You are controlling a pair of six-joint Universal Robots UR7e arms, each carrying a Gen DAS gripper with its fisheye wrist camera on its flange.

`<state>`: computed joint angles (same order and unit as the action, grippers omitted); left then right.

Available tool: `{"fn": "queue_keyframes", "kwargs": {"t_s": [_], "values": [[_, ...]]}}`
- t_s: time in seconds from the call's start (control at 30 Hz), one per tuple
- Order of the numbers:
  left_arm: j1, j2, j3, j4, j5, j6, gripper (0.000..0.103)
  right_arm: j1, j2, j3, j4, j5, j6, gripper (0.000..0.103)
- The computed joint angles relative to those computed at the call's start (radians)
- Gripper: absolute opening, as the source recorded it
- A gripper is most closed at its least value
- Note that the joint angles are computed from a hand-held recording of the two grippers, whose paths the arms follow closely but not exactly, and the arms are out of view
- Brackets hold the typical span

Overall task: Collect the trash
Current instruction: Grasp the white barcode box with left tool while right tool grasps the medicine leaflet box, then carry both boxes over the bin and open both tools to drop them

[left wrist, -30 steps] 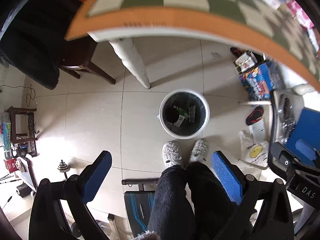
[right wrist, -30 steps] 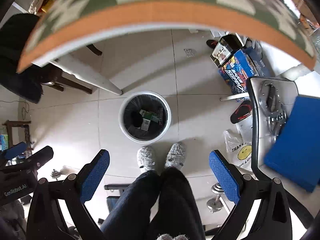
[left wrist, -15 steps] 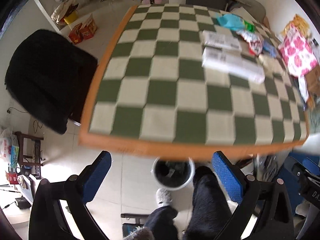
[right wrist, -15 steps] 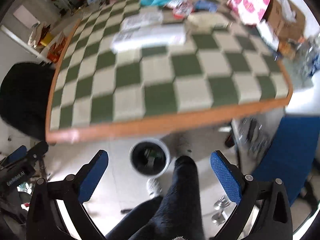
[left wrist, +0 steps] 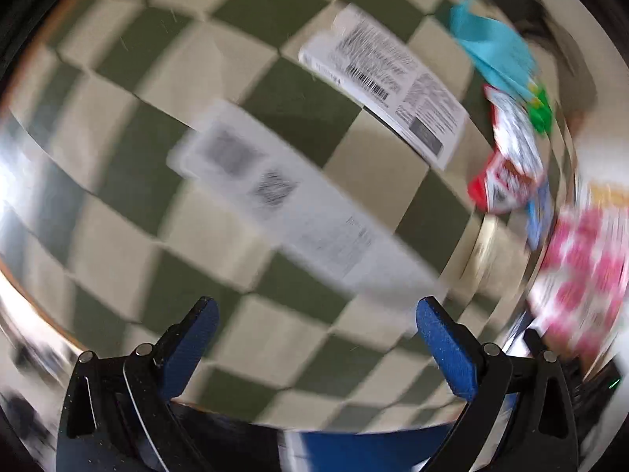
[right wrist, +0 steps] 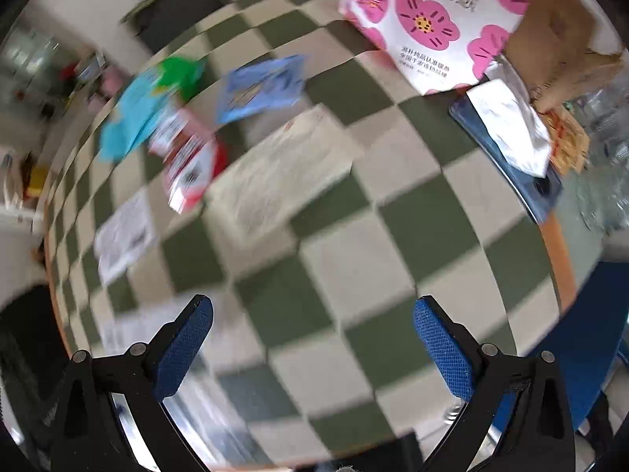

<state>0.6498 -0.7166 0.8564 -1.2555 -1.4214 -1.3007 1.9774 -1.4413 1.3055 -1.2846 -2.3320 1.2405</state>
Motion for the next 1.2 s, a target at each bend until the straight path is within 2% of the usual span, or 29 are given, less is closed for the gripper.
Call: {"fn": "queue_keyframes", "kwargs": {"t_s": [0.1, 0.2, 0.27, 0.33, 0.43, 0.5, 0.53, 0.6, 0.67, 0.73, 0.8, 0.87, 0.9, 0.93, 1.0, 1.2], "values": [[0.035, 0.018, 0.023, -0.058, -0.038, -0.117, 0.086, -0.087, -0.008, 0.008, -0.091, 0.021, -0.031, 0.103], [0.048, 0.025, 0.028, -0.055, -0.016, -0.219, 0.065, -0.156, 0.003, 0.01, -0.169, 0.045, -0.03, 0.103], [0.041, 0.036, 0.004, -0.027, 0.023, -0.214, 0.06, -0.186, 0.026, -0.004, -0.175, 0.043, -0.008, 0.103], [0.028, 0.096, -0.11, 0.109, 0.082, -0.094, 0.058, -0.206, 0.062, -0.034, -0.139, 0.028, 0.035, 0.103], [-0.012, 0.21, -0.314, 0.4, 0.229, 0.179, 0.057, -0.223, 0.104, -0.063, -0.125, 0.028, 0.041, 0.103], [-0.033, 0.234, -0.341, 0.502, 0.301, 0.311, 0.057, -0.231, 0.126, -0.075, -0.124, 0.047, 0.032, 0.103], [-0.038, 0.228, -0.326, 0.517, 0.32, 0.346, 0.057, -0.227, 0.146, -0.096, -0.092, 0.032, 0.028, 0.103], [-0.042, 0.196, -0.27, 0.513, 0.332, 0.386, 0.057, -0.218, 0.164, -0.102, -0.085, 0.009, -0.028, 0.102], [-0.038, 0.167, -0.225, 0.493, 0.313, 0.384, 0.057, -0.208, 0.187, -0.119, -0.037, -0.006, -0.112, 0.101], [-0.033, 0.146, -0.193, 0.469, 0.289, 0.362, 0.057, -0.193, 0.2, -0.123, 0.005, -0.008, -0.232, 0.1], [-0.031, 0.12, -0.149, 0.429, 0.269, 0.331, 0.057, -0.174, 0.217, -0.129, 0.073, 0.003, -0.4, 0.1], [-0.032, 0.105, -0.124, 0.41, 0.267, 0.312, 0.057, -0.148, 0.232, -0.134, 0.157, -0.036, -0.458, 0.101], [-0.032, 0.098, -0.115, 0.406, 0.265, 0.302, 0.057, -0.132, 0.23, -0.124, 0.192, -0.07, -0.461, 0.102], [-0.032, 0.09, -0.105, 0.398, 0.262, 0.293, 0.057, -0.126, 0.221, -0.114, 0.186, -0.074, -0.458, 0.103], [-0.03, 0.065, -0.075, 0.383, 0.256, 0.273, 0.057, -0.132, 0.176, -0.073, 0.102, -0.025, -0.43, 0.103], [-0.015, 0.013, -0.029, 0.374, 0.262, 0.263, 0.057, -0.181, 0.119, 0.011, 0.001, 0.074, -0.194, 0.103]]}}
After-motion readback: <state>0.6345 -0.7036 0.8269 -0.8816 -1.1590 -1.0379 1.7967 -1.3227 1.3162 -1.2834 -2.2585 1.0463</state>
